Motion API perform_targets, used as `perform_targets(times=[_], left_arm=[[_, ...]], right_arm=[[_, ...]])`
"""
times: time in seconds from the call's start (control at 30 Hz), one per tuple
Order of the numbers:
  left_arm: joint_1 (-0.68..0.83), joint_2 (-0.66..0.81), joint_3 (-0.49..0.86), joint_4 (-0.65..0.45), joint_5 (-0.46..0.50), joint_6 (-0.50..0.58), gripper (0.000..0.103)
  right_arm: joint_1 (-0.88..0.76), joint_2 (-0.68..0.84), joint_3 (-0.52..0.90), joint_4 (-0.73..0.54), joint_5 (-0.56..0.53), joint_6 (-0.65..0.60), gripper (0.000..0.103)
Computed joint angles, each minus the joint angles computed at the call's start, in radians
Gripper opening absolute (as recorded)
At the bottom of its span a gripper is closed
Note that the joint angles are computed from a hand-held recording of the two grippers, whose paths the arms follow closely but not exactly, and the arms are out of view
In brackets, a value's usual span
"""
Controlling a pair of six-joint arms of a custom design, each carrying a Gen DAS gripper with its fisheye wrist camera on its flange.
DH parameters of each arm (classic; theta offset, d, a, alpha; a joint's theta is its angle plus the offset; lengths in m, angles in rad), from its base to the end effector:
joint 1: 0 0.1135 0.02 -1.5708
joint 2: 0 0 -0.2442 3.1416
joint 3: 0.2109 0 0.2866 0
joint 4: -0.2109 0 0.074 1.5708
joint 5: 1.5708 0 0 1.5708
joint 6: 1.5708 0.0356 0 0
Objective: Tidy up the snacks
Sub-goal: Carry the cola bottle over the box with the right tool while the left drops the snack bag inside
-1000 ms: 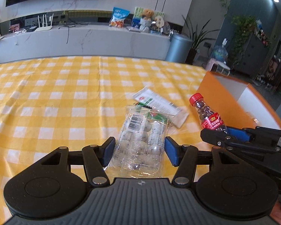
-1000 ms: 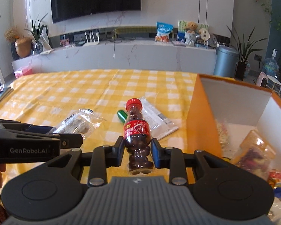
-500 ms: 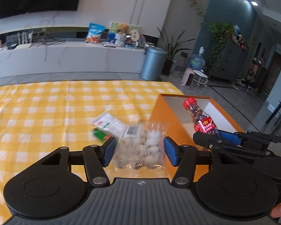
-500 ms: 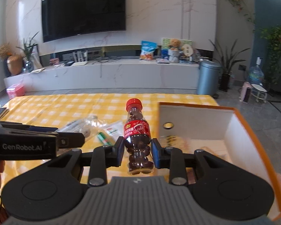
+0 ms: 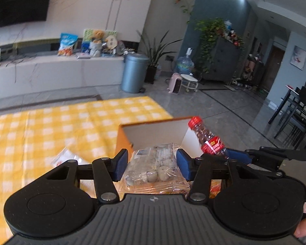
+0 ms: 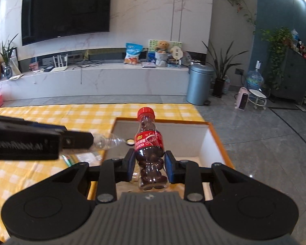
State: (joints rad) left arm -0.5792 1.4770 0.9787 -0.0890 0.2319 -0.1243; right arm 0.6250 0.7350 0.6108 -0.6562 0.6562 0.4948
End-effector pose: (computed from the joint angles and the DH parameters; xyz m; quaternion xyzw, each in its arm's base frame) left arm 0.2988 -0.2052 0.2152 0.2507 0.8407 -0.2573 0.4051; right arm 0.1725 0.0976 0.2302 0.0670 0.8799 -0.0584 0.4668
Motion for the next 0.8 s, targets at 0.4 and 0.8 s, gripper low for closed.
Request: perform_targets(times=[0.4,0.8], left_arm=[[-0.052,0.213,0.172,-0.01,0.017,0.193,0.011],[-0.05,0.239,0.223,-0.112,-0.021,0.324,0.02]], right_arm=[[-0.319,0.016,-0.023,0.05,-0.308,-0.087,0.029],[-0.454,0.065,-0.053,0.094,-0.47,-0.126,0.029]])
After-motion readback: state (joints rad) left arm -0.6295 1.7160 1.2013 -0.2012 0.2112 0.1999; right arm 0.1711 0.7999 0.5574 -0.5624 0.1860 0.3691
